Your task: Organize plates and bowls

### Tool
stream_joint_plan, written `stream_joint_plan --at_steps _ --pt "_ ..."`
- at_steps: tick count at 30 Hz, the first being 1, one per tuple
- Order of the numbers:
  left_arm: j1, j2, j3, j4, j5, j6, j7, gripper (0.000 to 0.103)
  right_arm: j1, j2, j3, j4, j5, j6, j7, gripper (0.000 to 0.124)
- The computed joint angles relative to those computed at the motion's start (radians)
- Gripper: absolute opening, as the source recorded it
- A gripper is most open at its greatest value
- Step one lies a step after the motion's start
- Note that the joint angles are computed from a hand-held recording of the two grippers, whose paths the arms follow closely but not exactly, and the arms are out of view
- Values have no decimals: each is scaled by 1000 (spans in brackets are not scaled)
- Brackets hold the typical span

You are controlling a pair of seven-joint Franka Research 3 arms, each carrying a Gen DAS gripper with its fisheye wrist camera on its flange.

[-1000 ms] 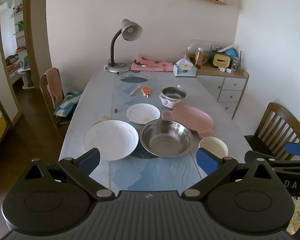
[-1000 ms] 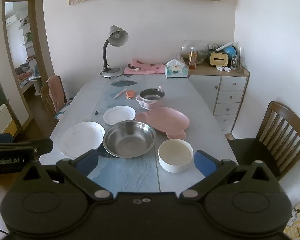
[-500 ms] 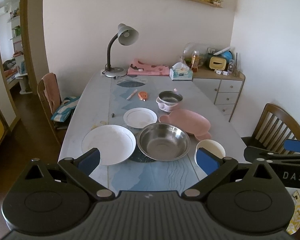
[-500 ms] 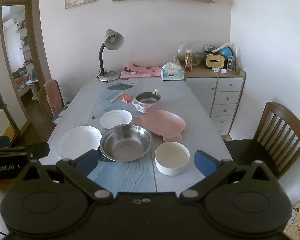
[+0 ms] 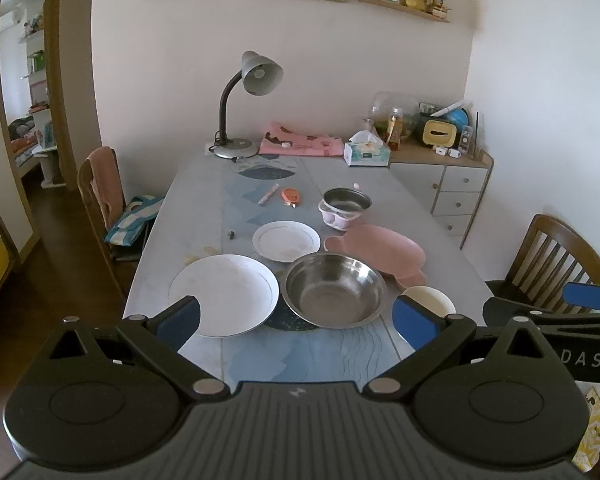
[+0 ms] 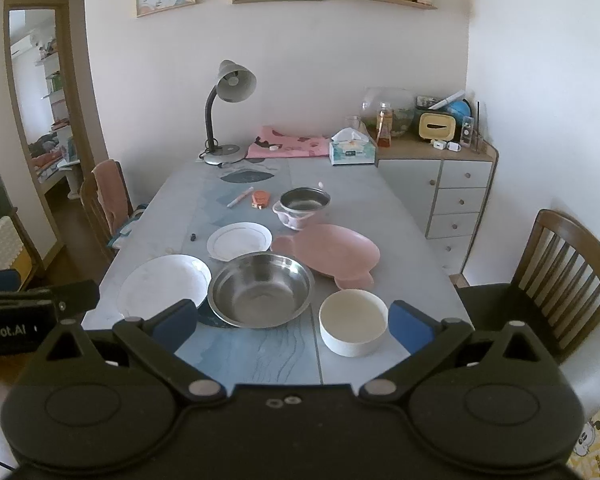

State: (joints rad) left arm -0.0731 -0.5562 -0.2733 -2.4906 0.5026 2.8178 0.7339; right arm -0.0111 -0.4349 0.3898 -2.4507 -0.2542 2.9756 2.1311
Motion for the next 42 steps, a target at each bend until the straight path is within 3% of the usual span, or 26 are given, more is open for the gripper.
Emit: stream_joint_plan --at_steps 10,17,22,27,28,29,33,38,42 --pt "40 28 2 9 19 8 -21 103 20 85 -11 64 -38 16 -9 102" --pt "77 117 10 58 39 7 -51 103 73 220 -66 176 -68 17 -59 102" --pt "90 218 44 113 34 -26 -70 103 193 369 -177 309 -5 0 -190 103" --pt "97 336 83 182 38 -47 -73 103 249 519 -216 450 120 -25 -380 103" --pt "99 362 89 201 44 -57 -74 103 262 575 -221 511 201 -54 -476 103" --pt "101 383 96 214 51 -60 -77 103 240 596 -196 538 213 -61 -503 103" --pt "100 472 132 282 34 -74 -72 103 261 741 -202 724 327 -177 -642 100" --pt "101 587 168 366 -42 -88 -16 103 323 931 -244 998 374 -340 -719 97" --pt "110 674 186 432 -124 -99 25 103 362 1126 -277 1298 433 -535 -762 93"
